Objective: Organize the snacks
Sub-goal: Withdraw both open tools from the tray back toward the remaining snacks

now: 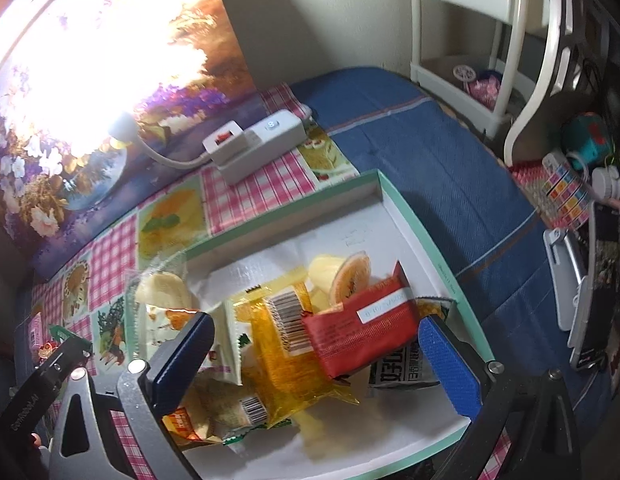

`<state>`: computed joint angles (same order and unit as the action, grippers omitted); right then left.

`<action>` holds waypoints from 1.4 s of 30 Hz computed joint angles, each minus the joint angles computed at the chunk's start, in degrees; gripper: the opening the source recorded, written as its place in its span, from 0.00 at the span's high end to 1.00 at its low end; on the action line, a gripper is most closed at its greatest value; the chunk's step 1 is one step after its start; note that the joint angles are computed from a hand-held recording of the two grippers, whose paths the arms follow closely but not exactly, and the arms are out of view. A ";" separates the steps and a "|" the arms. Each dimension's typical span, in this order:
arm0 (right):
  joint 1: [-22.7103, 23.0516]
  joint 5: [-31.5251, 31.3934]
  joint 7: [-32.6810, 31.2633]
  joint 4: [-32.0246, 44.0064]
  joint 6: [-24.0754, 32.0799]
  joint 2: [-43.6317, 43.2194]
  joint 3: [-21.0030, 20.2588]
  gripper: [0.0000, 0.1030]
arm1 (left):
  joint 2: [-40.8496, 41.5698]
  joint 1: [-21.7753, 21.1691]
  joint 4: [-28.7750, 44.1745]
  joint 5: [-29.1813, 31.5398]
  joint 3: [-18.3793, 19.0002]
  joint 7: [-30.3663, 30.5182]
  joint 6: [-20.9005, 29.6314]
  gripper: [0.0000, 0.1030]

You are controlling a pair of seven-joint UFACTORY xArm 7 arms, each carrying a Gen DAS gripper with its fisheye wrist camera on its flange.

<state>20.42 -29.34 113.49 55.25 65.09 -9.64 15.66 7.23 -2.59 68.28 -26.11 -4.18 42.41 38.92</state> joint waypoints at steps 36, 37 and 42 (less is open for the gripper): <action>9.81 -5.23 -15.75 26.89 -5.25 23.37 -6.88 0.00 | 11.43 7.54 14.26 18.92 4.95 -13.77 -6.14 0.03; 10.10 -4.97 -16.42 27.58 -5.47 24.07 -7.16 0.00 | 11.99 7.94 14.97 19.08 4.95 -14.15 -5.68 0.03; 11.56 -3.15 -21.15 32.19 -6.45 28.70 -8.47 0.00 | 15.10 9.78 19.14 19.02 4.98 -16.33 -2.65 0.03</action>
<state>31.98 -32.49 92.34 87.44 58.63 19.05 7.19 22.33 7.19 87.42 -7.10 0.80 26.08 36.28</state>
